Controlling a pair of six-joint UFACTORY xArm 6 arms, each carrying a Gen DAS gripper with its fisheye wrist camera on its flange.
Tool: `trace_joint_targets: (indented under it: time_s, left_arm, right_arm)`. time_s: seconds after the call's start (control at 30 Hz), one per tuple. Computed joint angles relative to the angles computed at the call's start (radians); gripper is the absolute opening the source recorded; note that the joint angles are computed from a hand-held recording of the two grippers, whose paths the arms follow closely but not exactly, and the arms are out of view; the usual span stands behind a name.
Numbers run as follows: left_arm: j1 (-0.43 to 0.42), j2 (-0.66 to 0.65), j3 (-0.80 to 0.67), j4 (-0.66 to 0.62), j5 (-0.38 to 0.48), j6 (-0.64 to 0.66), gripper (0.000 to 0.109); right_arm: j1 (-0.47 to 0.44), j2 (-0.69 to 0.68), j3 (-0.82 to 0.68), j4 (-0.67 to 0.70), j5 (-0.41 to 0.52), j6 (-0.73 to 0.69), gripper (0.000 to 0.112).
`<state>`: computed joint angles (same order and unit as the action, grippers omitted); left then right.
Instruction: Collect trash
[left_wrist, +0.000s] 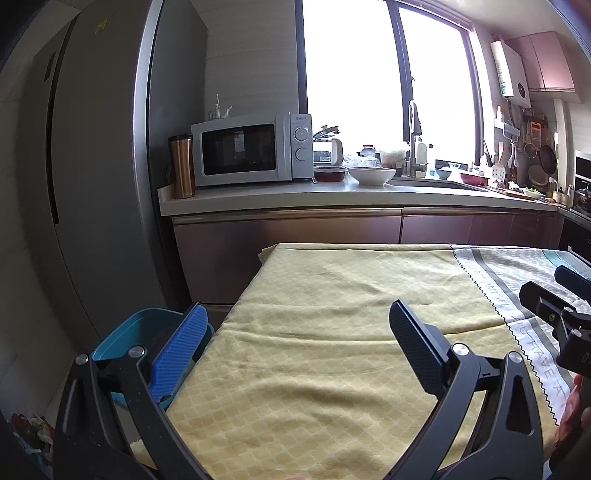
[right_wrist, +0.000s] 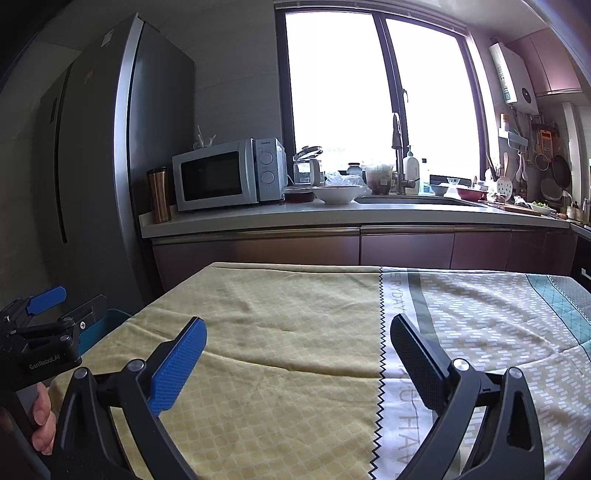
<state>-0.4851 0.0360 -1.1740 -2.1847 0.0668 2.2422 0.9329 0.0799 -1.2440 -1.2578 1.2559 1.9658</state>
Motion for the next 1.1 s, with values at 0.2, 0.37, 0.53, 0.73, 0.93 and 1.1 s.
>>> trace_joint_targets:
  time_s: [0.2,0.37,0.53,0.73,0.93,1.1]
  left_arm:
    - [-0.005,-0.012,0.006,-0.04,0.003,0.047,0.097]
    - [-0.008,-0.018,0.008,-0.057,0.003,0.066,0.097]
    - [-0.009,-0.024,0.013,-0.068,0.004,0.076,0.097]
    - [-0.01,-0.026,0.014,-0.07,0.003,0.079,0.097]
    - [-0.012,-0.027,0.018,-0.055,0.004,0.058,0.097]
    - [-0.015,-0.032,0.017,-0.061,-0.002,0.057,0.097]
  right_arm:
    - [0.002,-0.013,0.013,0.004,0.002,0.003,0.096]
    - [0.003,-0.019,0.02,0.0,0.003,0.007,0.096]
    - [0.006,-0.028,0.029,-0.001,0.009,0.01,0.096]
    - [0.006,-0.035,0.036,-0.001,0.013,0.01,0.096]
    - [0.012,-0.033,0.034,0.001,0.021,0.013,0.096]
    - [0.01,-0.032,0.034,0.004,0.018,0.009,0.096]
